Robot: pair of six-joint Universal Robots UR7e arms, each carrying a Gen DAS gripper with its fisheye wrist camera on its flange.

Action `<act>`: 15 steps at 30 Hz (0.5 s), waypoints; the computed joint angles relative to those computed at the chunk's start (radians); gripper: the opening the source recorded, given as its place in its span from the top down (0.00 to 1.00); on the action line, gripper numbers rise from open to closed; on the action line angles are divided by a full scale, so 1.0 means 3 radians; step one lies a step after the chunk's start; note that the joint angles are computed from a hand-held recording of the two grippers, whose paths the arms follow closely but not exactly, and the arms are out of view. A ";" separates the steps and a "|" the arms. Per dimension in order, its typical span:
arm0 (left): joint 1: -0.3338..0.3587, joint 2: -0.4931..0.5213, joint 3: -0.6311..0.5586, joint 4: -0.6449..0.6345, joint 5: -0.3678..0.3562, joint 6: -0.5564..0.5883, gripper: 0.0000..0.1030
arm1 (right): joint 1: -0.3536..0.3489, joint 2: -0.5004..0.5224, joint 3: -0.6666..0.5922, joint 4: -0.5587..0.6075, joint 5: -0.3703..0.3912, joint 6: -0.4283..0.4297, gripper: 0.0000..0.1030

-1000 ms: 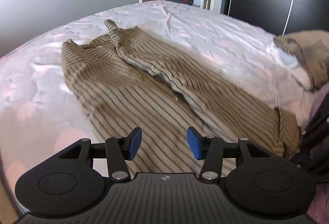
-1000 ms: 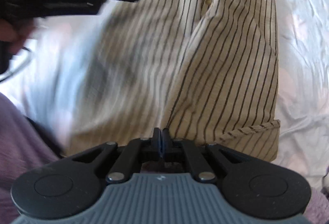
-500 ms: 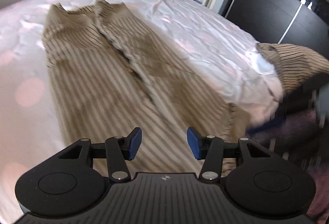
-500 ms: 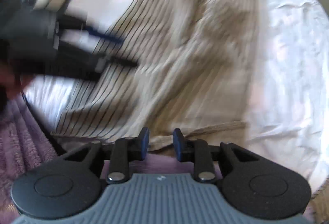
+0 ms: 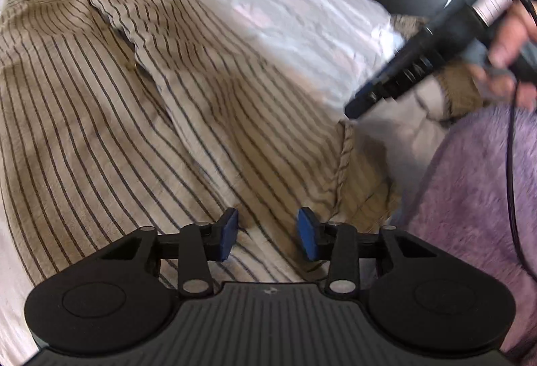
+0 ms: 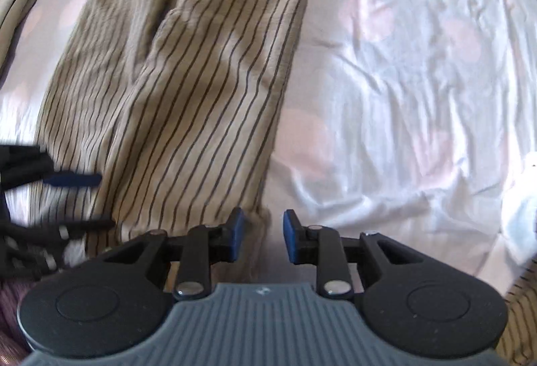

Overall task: Fold clothes
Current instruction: 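Move both open tools over to the shirt's hem end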

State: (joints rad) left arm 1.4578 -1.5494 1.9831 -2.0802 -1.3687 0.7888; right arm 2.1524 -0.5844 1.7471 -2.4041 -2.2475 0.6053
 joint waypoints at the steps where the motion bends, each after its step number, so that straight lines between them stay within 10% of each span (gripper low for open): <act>1: 0.0002 0.0017 -0.0002 0.0002 0.0023 0.0009 0.69 | -0.0047 0.0033 -0.0028 0.0018 0.0040 -0.0001 0.72; 3: 0.0017 0.0045 -0.0018 0.0027 0.0022 0.0017 0.72 | -0.0115 0.0072 -0.0072 0.0142 0.0140 0.0029 0.73; 5: 0.0024 0.0058 -0.0026 0.0038 0.0029 0.0039 0.78 | -0.0159 0.0088 -0.0106 0.0311 0.0246 0.0058 0.99; 15: 0.0047 -0.0006 -0.0023 0.0084 0.0034 0.0057 0.80 | 0.0015 0.0013 -0.0269 0.1251 0.0460 0.0105 0.98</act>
